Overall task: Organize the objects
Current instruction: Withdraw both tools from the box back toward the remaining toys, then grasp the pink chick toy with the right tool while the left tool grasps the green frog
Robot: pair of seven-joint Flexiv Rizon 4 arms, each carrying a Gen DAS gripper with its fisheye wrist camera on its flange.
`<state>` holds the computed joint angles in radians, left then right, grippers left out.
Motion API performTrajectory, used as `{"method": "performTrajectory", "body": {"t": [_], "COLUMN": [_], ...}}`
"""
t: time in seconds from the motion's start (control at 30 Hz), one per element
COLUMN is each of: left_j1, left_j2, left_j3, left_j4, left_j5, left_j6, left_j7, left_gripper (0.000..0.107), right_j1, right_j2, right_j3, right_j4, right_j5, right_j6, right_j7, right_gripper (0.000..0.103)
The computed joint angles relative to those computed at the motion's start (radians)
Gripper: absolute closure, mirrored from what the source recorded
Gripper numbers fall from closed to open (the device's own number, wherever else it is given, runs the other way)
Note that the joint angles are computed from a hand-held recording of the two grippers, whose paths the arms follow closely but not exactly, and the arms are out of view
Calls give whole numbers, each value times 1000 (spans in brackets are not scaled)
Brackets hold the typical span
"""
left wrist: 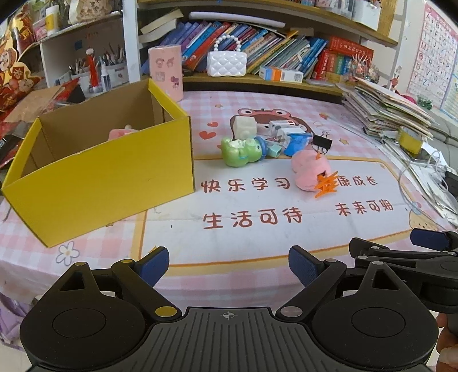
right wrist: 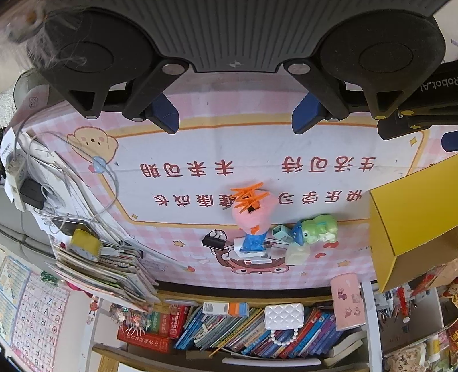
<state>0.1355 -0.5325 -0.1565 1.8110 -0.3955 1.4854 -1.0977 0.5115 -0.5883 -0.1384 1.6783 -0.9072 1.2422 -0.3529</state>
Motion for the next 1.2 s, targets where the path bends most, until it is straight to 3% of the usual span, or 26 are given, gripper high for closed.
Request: {"method": "performTrajectory", "body": {"t": [0.27, 0.63, 0.87, 1.2], "left_j1": [-89, -163, -207, -240], "left_j2": [-64, -154, -210, -275], "left_j3": [108, 193, 264, 342], "left_j4": [-123, -300, -417, -569], "left_j5": [54, 144, 215, 341], "left_j6": [-75, -157, -217, -341], "left_j7": [-108, -272, -412, -617], "left_gripper": [14, 14, 14, 14], "right_j1": [-48, -91, -142, -203], "right_j2": [-72, -170, -253, -417], "right_j3": [45, 69, 132, 278], "right_j4": [-103, -265, -403, -714], "right_j5": [131, 301, 425, 624], "right_j6": [-8, -16, -3, -160], "right_j7": [-160, -379, -547, -830], "right_gripper": [18, 18, 20, 20]}}
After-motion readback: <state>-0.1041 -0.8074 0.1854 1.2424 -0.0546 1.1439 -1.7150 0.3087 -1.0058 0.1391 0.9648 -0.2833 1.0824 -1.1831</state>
